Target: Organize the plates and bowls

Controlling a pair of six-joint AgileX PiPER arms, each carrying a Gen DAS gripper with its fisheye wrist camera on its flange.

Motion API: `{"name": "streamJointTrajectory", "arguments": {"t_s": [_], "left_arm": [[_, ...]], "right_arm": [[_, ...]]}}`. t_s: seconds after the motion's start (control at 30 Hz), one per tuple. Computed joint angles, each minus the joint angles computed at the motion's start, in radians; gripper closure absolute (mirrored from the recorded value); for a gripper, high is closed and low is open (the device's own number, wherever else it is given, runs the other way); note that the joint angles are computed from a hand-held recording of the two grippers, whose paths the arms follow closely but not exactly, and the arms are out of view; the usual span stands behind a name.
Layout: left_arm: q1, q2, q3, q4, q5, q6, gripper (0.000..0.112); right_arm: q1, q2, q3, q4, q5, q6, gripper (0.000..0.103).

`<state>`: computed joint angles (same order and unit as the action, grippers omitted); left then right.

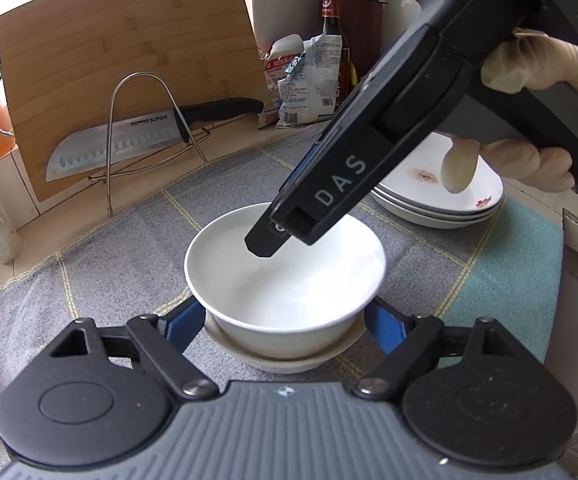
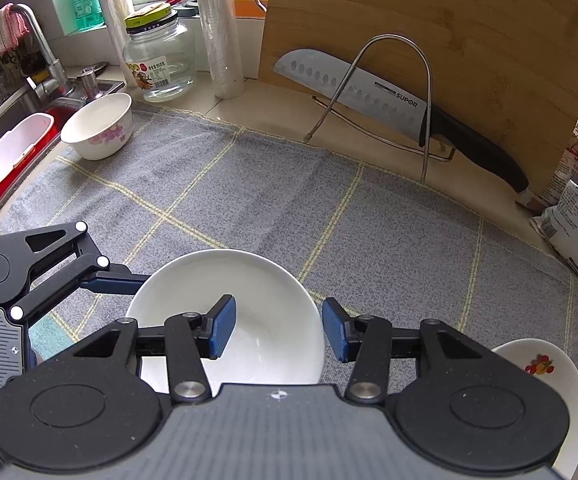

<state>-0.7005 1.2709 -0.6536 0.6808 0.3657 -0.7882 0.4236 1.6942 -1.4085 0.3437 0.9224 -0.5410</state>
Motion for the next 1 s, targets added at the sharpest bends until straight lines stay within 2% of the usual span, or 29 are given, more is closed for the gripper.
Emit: {"name": "streamJointTrajectory", "arguments": {"t_s": [0.4, 0.6, 0.83, 1.0], "left_arm": [[0.029, 0.011, -0.011, -0.087, -0.018, 0.103, 0.022], [0.015, -0.011, -0.001, -0.072, -0.009, 0.112, 0.021], [0.008, -0.117, 0.025, -0.155, 0.013, 0.25, 0.018], [0.03, -0.154, 0.042, -0.311, -0.04, 0.442, 0.016]], "right_arm": [[-0.001, 0.004, 0.002, -0.001, 0.0, 0.005, 0.049], [-0.005, -0.001, 0.007, 0.004, 0.002, 0.002, 0.049], [-0.008, -0.005, 0.011, 0.005, 0.002, -0.003, 0.049], [-0.007, -0.005, 0.011, 0.004, 0.001, -0.002, 0.049]]}}
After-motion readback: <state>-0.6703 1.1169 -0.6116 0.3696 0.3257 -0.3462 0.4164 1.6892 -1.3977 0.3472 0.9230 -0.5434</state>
